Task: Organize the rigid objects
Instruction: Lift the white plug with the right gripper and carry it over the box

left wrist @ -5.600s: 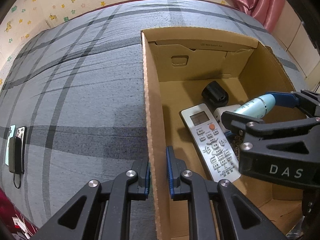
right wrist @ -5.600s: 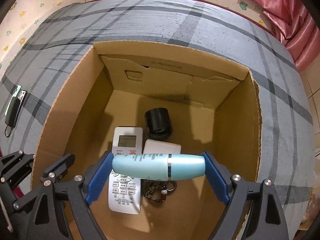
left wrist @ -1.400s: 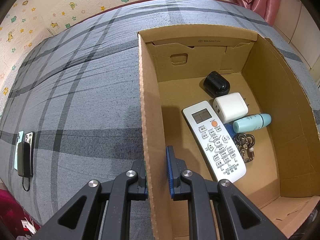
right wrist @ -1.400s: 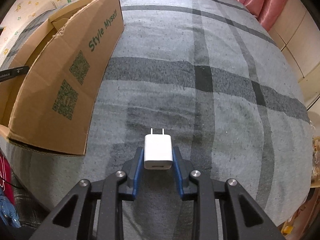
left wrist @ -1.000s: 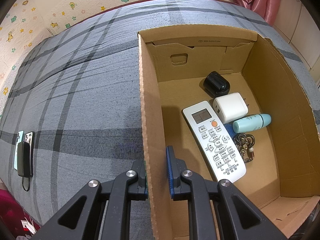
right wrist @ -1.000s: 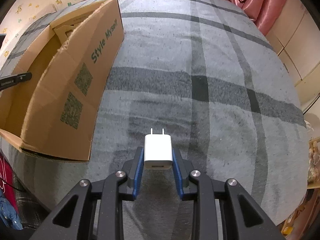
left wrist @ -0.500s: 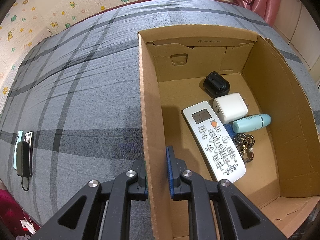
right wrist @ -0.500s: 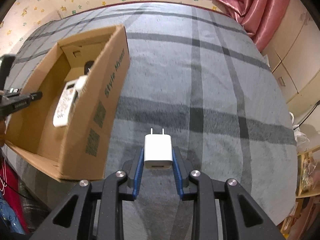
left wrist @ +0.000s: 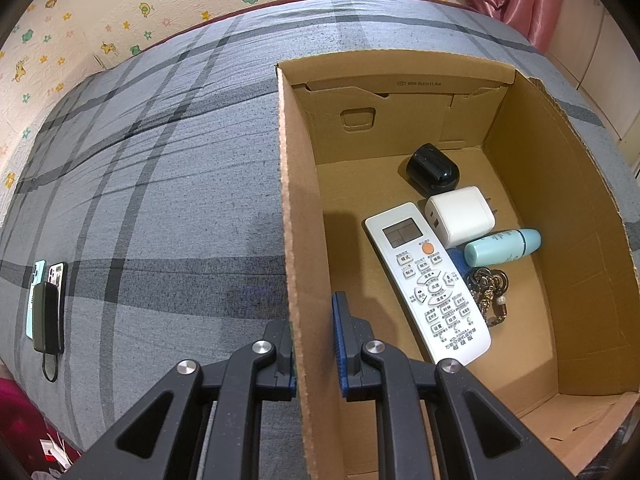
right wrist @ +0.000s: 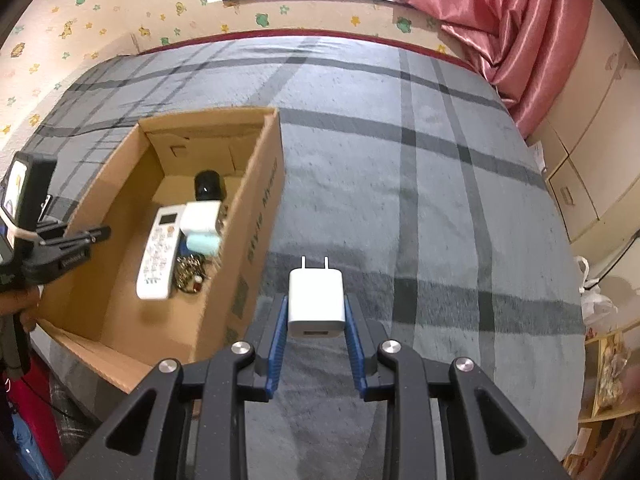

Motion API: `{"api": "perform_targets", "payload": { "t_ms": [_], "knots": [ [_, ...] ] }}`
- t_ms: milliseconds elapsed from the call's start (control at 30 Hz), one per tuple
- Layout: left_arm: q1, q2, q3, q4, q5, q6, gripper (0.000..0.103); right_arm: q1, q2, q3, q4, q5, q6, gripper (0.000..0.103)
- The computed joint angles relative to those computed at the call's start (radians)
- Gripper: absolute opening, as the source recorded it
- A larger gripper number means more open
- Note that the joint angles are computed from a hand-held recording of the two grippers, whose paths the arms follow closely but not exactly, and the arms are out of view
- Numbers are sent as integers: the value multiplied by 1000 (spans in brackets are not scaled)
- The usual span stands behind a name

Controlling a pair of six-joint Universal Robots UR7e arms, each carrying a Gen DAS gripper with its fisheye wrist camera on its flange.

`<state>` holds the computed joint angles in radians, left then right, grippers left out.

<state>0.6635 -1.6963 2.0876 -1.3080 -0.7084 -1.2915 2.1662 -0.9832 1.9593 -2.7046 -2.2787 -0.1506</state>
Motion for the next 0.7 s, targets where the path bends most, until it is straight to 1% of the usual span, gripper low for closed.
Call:
{"api": "perform_targets", "payload": {
  "t_ms": [200, 700],
  "knots": [
    [0, 1, 0, 1, 0, 1, 14, 19, 34, -44, 2, 18, -10, 29],
    [1, -2, 2, -4, -1, 5, 14, 58, 148, -159, 16, 93, -37, 29]
  ]
}}
